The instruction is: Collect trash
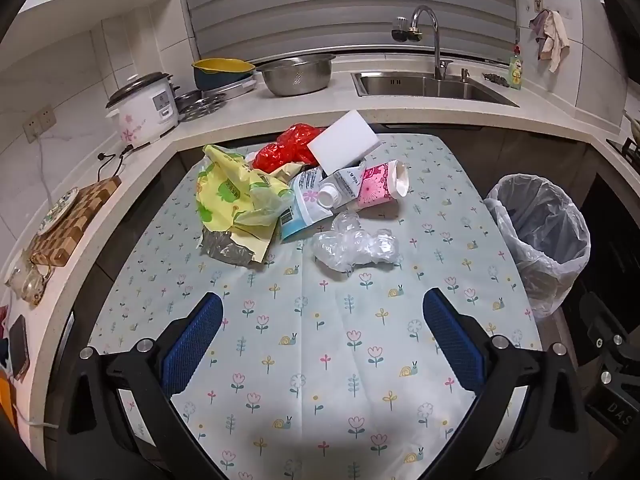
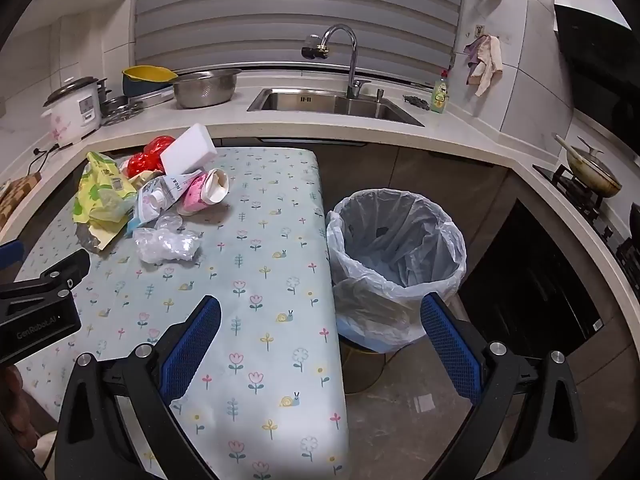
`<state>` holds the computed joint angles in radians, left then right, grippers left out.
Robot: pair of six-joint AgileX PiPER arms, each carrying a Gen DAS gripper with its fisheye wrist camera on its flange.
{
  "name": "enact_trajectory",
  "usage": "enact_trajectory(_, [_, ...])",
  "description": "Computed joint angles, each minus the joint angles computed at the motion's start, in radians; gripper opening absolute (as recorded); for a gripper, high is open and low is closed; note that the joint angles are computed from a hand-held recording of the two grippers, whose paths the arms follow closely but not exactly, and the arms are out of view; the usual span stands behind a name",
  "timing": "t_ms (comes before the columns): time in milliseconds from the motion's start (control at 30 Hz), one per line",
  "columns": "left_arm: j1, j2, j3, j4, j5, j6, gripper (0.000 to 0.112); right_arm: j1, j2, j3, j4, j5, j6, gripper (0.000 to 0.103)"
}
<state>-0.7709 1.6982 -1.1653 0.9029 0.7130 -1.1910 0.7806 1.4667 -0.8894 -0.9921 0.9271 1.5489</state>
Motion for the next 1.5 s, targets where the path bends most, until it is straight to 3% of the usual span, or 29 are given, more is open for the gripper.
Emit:
enact_trajectory(200, [-0.009,-0.031,0.045,0.079,-0.014,-0.091,0.096,0.004,0.008,-0.011,0.005,0.008,-0.007,0.096])
enact_trajectory(467, [-0.021,-0.016,0.014,0.069,0.038,-0.082,0.096,0.019,0.028,-0.036,0.001,0.024,0.0,0.096])
enact_trajectory(1500, [0.0,-0.033,0.027,0.066,0.002,-0.077,0.096,0.018,0.024,-0.04,-0.023,0.038,-0.017,0.096])
